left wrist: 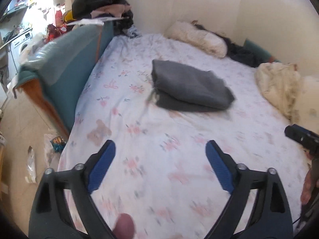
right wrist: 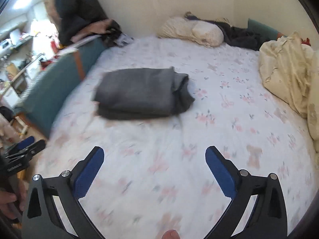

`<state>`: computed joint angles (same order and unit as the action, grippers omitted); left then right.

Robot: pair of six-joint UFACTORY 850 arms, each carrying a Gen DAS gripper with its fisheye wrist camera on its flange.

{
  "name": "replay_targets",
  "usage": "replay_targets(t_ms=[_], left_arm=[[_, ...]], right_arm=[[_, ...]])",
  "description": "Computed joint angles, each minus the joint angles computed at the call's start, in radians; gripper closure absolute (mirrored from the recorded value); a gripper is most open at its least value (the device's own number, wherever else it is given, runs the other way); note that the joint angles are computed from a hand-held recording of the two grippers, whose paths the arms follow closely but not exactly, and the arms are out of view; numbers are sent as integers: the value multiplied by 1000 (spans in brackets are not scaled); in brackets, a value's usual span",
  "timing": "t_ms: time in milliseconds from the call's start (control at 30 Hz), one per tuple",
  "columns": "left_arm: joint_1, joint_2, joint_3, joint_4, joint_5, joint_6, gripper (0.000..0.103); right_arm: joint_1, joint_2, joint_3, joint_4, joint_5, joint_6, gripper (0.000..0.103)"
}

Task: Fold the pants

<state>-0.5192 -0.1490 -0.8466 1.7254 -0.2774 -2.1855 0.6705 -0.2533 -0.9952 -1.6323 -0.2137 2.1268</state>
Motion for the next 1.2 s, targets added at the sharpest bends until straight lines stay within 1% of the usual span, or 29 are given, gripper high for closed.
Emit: replay_targets(t_ms=[33, 100, 167, 200, 233, 267, 300, 333, 367, 433, 467, 533, 600, 667, 700, 767, 800, 867, 900, 933, 967, 1000, 1033, 1100, 1200], left_arm=[[-33, 40, 30, 14, -34, -34, 1], [-83, 101, 75, -8, -69, -42, 1], [-139, 156, 104, -75, -103, 7, 1], [-169, 188, 123, -83, -127, 7, 1], [-214, 236, 148, -99, -168, 15, 1], [-244, 272, 168, -100, -194, 4, 1], [-265, 299, 184, -93, -206, -17, 1], [-299, 344, 208, -101, -230, -37, 1], [-323, 367, 218, -137, -253, -21, 0], [-381, 410, 231, -256, -316, 88, 0], [-416, 429, 241, -305, -365, 137, 0], [-490, 482, 284, -329, -456, 132, 0], [-527, 528, 325, -328, -461, 109, 0], [-563, 540, 345, -350, -505, 90, 0], [-583, 538, 355, -350, -547, 57, 0], [-599, 529, 373, -333, -580, 10, 0], [-595, 520, 380, -326, -578, -1, 0], [-574, 513, 407, -280, -504, -39, 0], [-567, 493, 409, -275, -499, -50, 0], [-575, 472, 407, -268, -531, -73, 0], [-582, 454, 404, -256, -561, -93, 0], [-585, 438, 398, -247, -579, -105, 0], [-588, 428, 396, -233, -573, -116, 0], [-584, 423, 397, -198, -538, -121, 1], [-616, 397, 382, -194, -557, -92, 1]], right_arm=[[27, 39, 32, -4, -25, 19, 0], [91, 122, 95, -1, -85, 53, 0], [160, 200, 146, 39, -154, 52, 0], [186, 227, 164, 45, -182, 61, 0], [220, 259, 184, 58, -218, 67, 0], [244, 280, 198, 64, -247, 72, 0], [283, 305, 212, 96, -297, 63, 0], [310, 322, 222, 119, -334, 57, 0], [344, 340, 231, 133, -377, 55, 0], [416, 368, 247, 162, -468, 37, 0], [440, 377, 256, 168, -495, 40, 0], [505, 385, 267, 219, -573, 44, 0], [567, 388, 288, 225, -638, 95, 0], [604, 389, 308, 223, -660, 141, 0], [616, 386, 316, 219, -664, 162, 0], [624, 383, 332, 197, -661, 195, 0], [628, 381, 347, 168, -665, 231, 0], [639, 373, 379, 97, -674, 325, 0], [640, 366, 404, 35, -667, 400, 0], [631, 352, 415, 7, -645, 436, 0], [615, 336, 410, 20, -619, 431, 0], [593, 321, 402, 38, -581, 430, 0], [583, 319, 407, 15, -562, 465, 0], [581, 303, 399, 21, -572, 454, 0], [587, 298, 395, 18, -596, 456, 0]])
